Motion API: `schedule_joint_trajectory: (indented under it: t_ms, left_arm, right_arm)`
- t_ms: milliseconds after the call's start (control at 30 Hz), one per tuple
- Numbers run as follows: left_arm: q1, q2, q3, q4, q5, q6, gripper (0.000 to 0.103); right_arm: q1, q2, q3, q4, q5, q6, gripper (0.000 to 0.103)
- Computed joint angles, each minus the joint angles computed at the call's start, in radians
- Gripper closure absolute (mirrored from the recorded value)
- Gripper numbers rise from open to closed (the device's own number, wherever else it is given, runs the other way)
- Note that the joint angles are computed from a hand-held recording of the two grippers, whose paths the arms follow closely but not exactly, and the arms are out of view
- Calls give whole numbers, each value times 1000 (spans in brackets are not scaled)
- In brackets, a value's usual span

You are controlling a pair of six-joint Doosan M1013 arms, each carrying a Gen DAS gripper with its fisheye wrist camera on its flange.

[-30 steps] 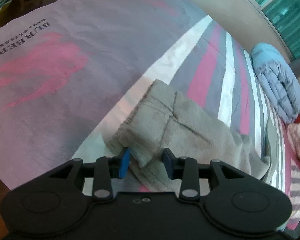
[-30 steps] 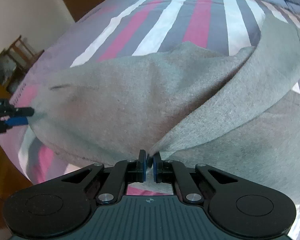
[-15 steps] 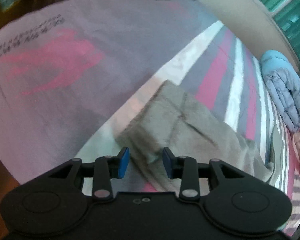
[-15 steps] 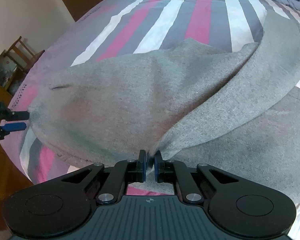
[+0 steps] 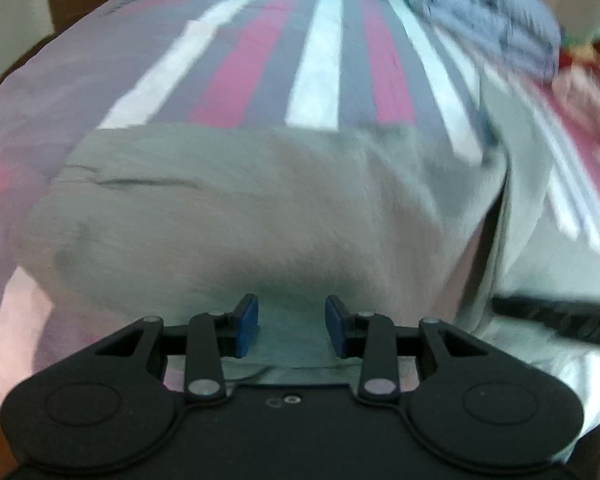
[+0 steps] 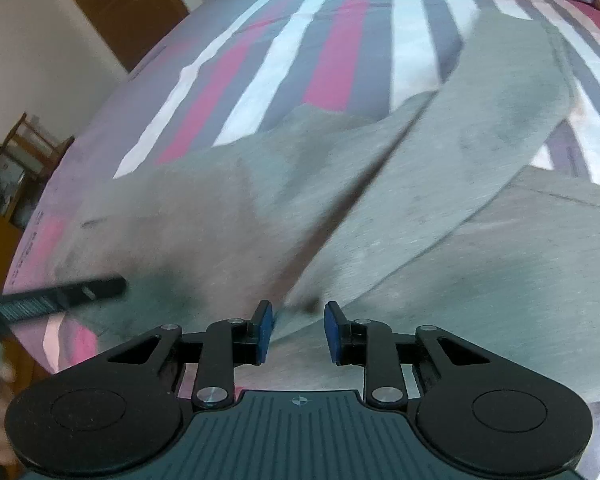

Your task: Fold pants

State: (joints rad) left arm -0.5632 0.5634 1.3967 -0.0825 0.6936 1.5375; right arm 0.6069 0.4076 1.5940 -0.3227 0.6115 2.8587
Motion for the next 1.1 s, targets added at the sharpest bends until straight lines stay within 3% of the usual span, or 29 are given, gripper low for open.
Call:
schedule_joint_trajectory:
  t_ms: [67,133,200,400,633,800,967,1000,1033,1100]
  left_arm:
    - [-28,11,10,79,6,-21,75]
    - [-61,-1,55,236,-61,-100,75]
    - [-76,-6,72,306,-82,-151,75]
    - [-73,-2,66,281,-84,-154,75]
    - [-62,-6,79,234,-110,-121,75]
    - [-60,-9,85,214,-124,-109,75]
    - [-56,-9,85,191,-129,-96,74]
    - [-56,-9,85,191,-129,-96,74]
    - [-55,-9,86,190,-130,-95,74]
    - [-55,-9,86,189,-131,-94,74]
  right_arm:
    - [-2,-9,9,-26,10,30,73]
    - [-5,-17,15,-50,26,48,73]
    - [-15,-19,11,-53,45,53,73]
    - [-70,22,-75,-16,143,-12,72]
    - [-106,121,-227,-7,401,-102,72]
    - [-138,170,-300,93,485,-157,72]
    - [-138,179,-312,104,491,-168,73]
    - [-137,175,-302,113,486,-175,76]
    - [-134,167,-286,110,477,-172,98]
    - [-127,145,-248,78,452,-145,99]
